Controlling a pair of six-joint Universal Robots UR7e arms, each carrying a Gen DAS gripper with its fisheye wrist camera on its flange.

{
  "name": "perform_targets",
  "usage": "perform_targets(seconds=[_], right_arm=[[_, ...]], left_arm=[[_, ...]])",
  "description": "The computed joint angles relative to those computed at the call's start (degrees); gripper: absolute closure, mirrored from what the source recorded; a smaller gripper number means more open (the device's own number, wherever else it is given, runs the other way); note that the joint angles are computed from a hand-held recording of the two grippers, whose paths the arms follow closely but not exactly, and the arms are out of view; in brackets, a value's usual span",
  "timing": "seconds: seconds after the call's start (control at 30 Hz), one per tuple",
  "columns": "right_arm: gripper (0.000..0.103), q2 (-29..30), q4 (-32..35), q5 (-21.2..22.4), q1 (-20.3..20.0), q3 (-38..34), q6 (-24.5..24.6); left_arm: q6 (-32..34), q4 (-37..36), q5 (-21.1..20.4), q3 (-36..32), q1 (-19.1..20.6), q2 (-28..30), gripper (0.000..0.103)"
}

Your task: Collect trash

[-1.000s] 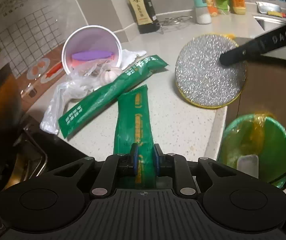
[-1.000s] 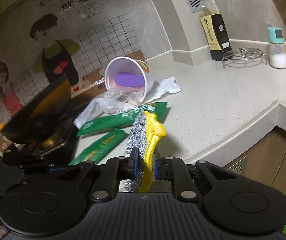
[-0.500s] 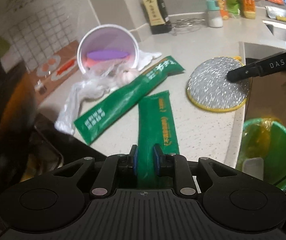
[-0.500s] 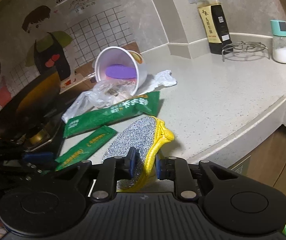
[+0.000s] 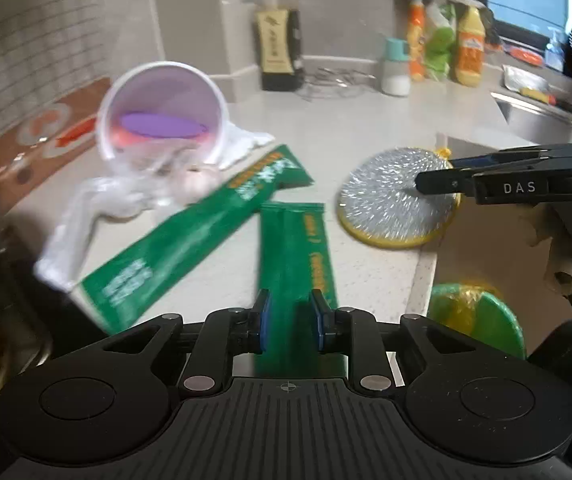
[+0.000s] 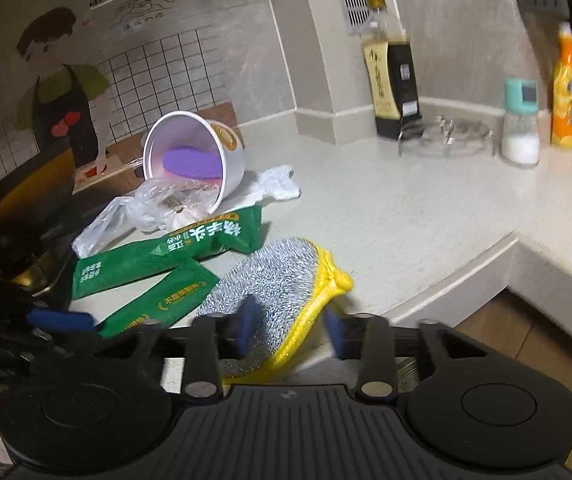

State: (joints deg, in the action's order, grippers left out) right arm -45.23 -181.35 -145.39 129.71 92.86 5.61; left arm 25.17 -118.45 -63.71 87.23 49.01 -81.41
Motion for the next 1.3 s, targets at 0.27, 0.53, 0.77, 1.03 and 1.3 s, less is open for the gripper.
perform_targets(seconds=[0.27, 0.53, 0.77, 1.03, 1.3], right_arm=[[0.048, 3.27, -2.98, -0.95, 0.95, -3.97, -5.44], [0.048, 3.68, -1.0, -2.3, 1.05, -2.46, -4.94], [0.047, 2.76, -0.1, -0.59, 0.03, -0.94, -2.04], [0.046, 2.8, -1.3, 0.33, -0.28, -0.57, -2.85], [0.046, 2.67, -2.06, 0.56, -0.29, -0.19, -3.73]], left_arm=[[0.89, 1.55, 1.7, 2.05, -0.74, -0.47, 0.078], [4.2, 2.12, 3.25, 3.2, -1.65, 0.0, 0.075], [-0.89, 8.07, -2.08, -2.04, 0.46, 2.31, 0.063], [0.61, 8.55, -1.97, -1.43, -0.43, 2.34, 0.041], [4.0, 1.66, 5.9, 1.06, -1.27, 2.41, 0.042]])
